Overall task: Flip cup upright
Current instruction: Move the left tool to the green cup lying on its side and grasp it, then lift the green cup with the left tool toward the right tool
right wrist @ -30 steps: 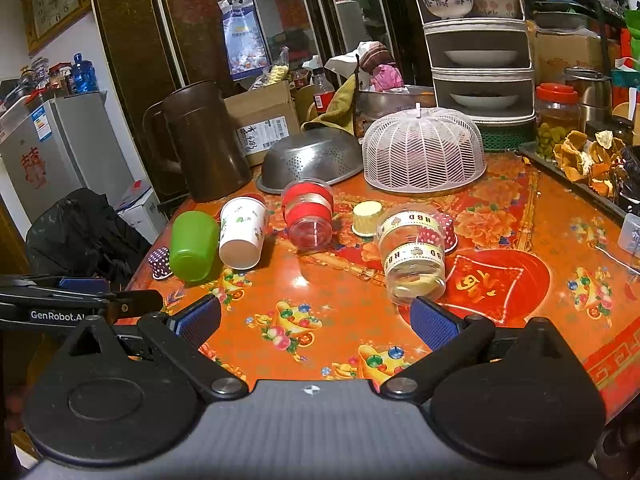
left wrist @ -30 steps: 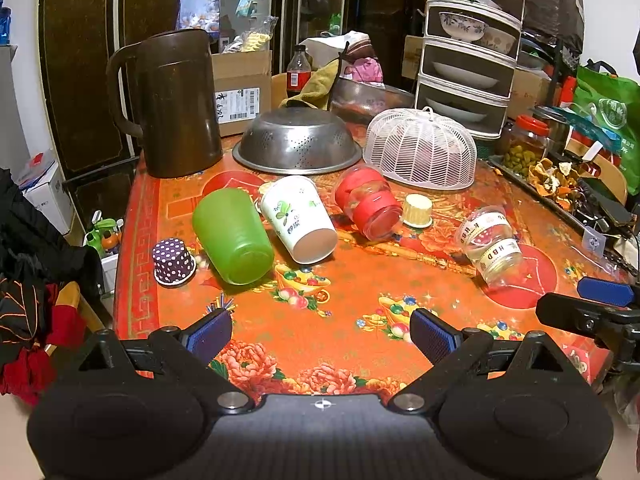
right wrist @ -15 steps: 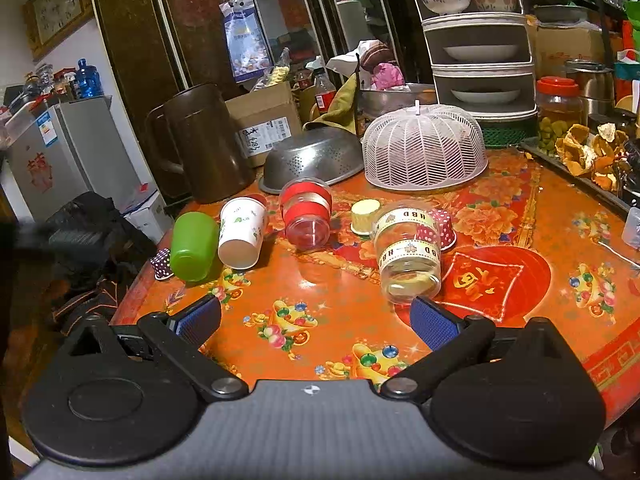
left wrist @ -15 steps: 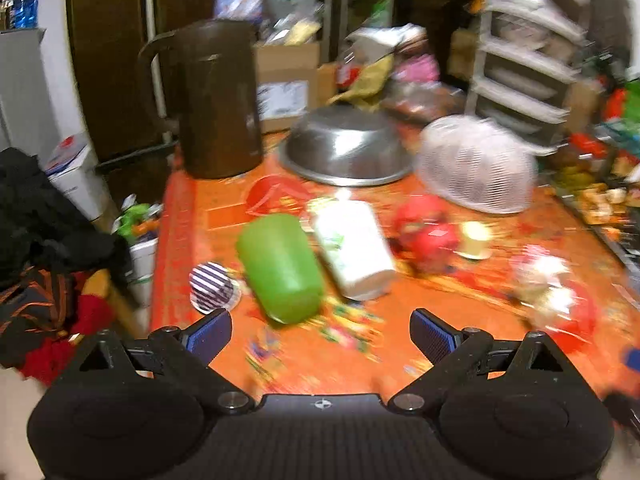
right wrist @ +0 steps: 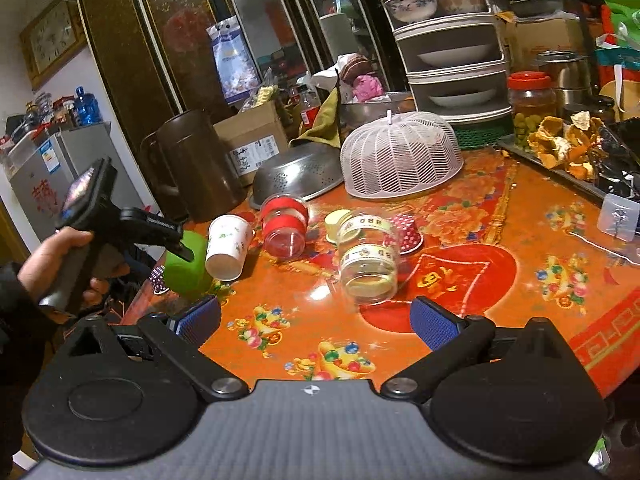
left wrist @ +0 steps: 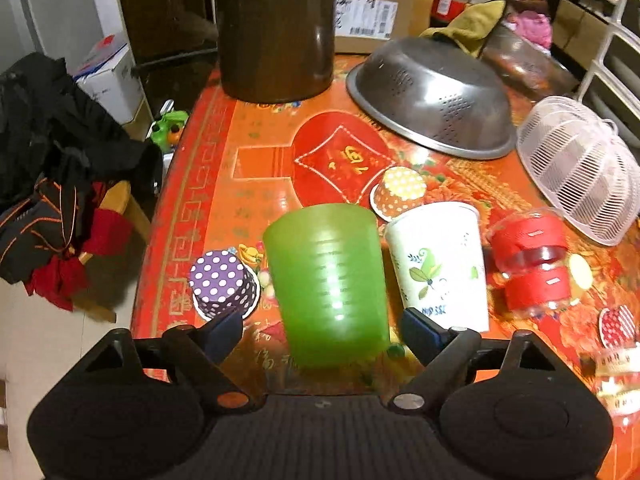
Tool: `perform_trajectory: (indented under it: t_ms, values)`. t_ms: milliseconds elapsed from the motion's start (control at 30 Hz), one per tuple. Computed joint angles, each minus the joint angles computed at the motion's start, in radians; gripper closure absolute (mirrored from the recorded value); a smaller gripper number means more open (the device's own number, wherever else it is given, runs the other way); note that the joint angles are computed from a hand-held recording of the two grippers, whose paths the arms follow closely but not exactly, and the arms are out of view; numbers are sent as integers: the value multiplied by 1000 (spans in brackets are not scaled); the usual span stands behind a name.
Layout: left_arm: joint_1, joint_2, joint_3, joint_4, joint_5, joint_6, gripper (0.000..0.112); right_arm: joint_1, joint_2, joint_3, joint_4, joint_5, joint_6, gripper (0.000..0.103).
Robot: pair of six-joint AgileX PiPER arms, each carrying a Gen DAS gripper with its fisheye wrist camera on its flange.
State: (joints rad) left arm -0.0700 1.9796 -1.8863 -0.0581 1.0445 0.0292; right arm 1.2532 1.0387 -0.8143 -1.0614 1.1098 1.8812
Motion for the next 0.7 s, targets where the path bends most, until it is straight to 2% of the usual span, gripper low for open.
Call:
perform_trajectory:
  t_ms: [233,300,400,567,700]
  values:
    - [-14,69,-78,27,42,-68,23,30,-39,32,-5,32,30,1]
    - [-17,74,-79,31,39,-77,28,26,-46,37,-3,31,30,1]
    - [-12,83,-81,6,40,-68,43,26,-50,43,-2,30,34,1]
    - [1,26,24,-25,-29,-40,44,8,-44,45,0,4,32,1]
    - [40,-110,194,-126,-103,100,44,-5,-38,48,-6,-25,33,1]
